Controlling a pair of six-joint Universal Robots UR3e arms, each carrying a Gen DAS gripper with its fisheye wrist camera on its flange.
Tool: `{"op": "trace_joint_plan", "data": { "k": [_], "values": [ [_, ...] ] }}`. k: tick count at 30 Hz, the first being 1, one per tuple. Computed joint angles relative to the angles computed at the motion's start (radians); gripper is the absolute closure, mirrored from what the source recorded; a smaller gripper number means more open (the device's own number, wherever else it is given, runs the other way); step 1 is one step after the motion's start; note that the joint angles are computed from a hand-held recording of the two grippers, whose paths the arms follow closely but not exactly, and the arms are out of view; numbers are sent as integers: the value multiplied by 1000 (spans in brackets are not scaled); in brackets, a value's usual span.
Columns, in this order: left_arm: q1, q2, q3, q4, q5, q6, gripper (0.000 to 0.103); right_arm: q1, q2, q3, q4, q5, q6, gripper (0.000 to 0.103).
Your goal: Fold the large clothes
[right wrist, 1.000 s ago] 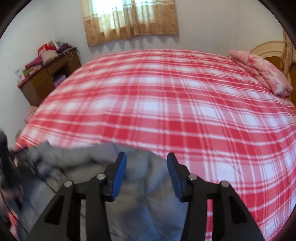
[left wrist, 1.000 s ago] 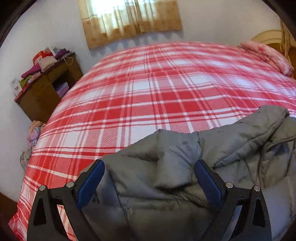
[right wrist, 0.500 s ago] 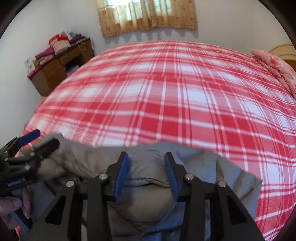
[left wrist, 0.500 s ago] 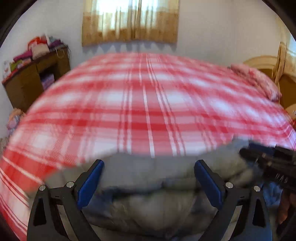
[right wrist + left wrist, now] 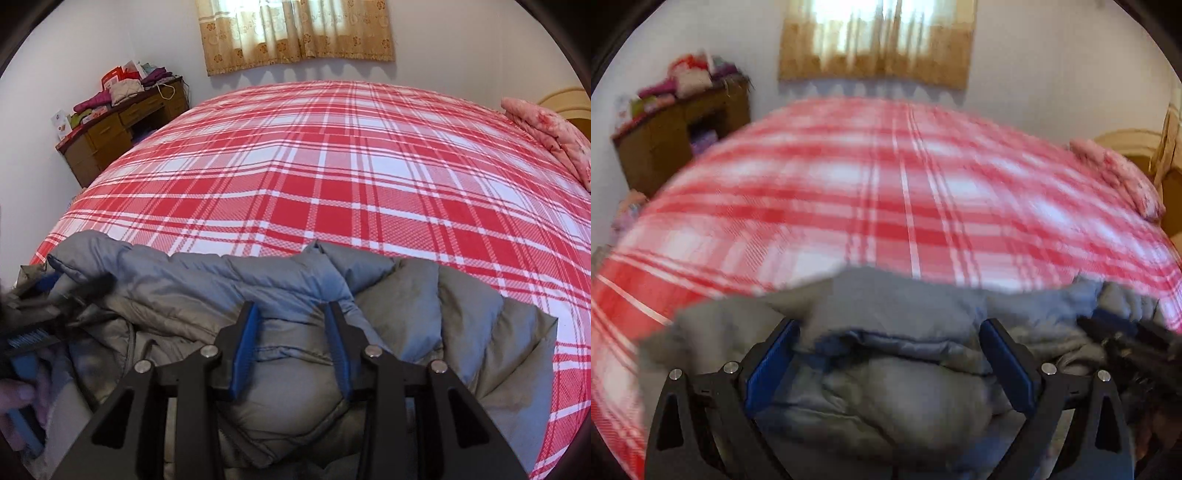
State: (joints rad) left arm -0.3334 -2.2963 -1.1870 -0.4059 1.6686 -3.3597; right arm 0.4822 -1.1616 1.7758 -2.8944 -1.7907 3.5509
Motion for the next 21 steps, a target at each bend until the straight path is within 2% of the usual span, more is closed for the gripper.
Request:
{"op": "trace_joint_plan", "data": {
  "k": [2, 5, 7, 9, 10, 11, 15, 21],
  "values": [
    [-18, 25, 6, 7, 37, -3, 5, 5, -10, 7, -11, -17, 8, 66],
    [-60, -22, 151, -92, 99, 10, 5, 18, -63, 58, -69, -73, 53, 71],
    [-66, -60, 207, -101, 56, 16, 5, 33, -71, 59, -74, -123, 56, 72],
    [-64, -111, 274, -156, 8, 15, 5, 23, -59, 40, -37, -100, 45, 72],
    [-64, -154, 333, -225, 3, 8, 5, 18, -54, 39, -35, -91, 44, 72],
    [-66, -180, 356, -243, 13, -6, 5, 10, -50, 39, -30, -75, 40, 72],
    [-21, -164, 243, -165, -74, -62, 5, -8, -35, 52, -54, -36, 33, 72],
    [-43, -197, 281, -190, -38, -52, 5, -14, -19, 48, -42, -20, 33, 72]
  ]
}}
